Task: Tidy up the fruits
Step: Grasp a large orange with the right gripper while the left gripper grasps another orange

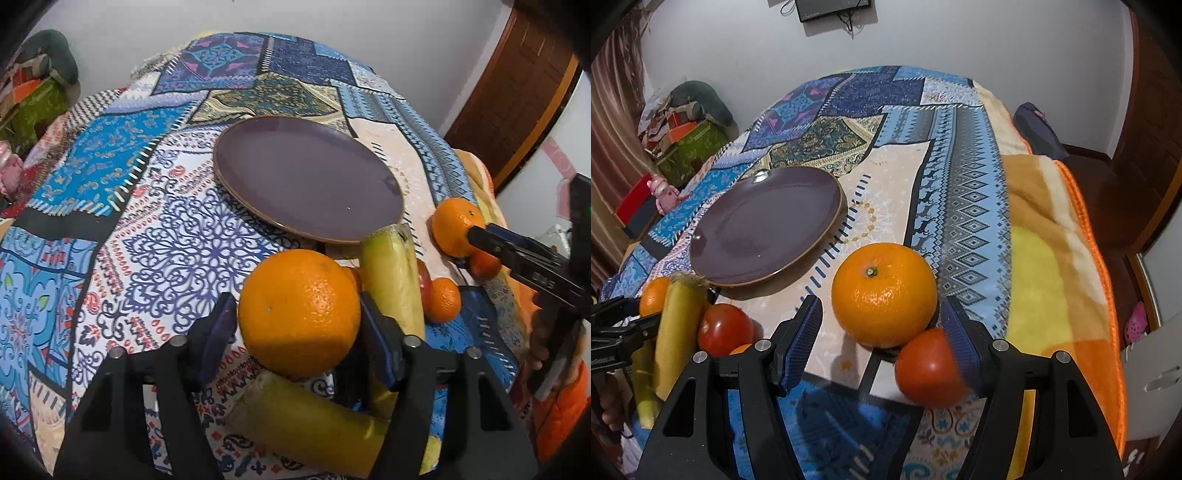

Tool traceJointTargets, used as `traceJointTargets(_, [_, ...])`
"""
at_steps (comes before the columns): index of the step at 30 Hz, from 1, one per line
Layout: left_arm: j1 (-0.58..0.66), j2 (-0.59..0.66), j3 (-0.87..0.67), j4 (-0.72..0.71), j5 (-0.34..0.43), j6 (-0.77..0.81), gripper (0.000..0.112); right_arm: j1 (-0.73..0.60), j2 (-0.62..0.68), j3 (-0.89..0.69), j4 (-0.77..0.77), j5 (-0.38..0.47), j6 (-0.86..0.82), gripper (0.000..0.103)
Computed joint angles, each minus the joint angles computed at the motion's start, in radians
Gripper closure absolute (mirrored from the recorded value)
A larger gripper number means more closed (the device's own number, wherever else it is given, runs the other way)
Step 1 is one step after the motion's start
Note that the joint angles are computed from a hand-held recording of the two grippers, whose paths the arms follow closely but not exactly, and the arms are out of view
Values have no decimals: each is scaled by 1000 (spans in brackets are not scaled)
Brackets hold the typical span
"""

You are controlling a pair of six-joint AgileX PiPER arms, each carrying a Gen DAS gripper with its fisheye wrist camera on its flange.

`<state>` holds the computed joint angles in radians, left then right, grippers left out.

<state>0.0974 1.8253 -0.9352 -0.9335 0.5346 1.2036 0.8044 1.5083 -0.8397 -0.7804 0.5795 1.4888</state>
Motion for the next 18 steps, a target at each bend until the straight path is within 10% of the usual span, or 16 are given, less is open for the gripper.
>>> traceJointTargets(18, [10, -49, 42, -36, -55, 32, 50, -59, 109, -85, 125, 11, -245, 36])
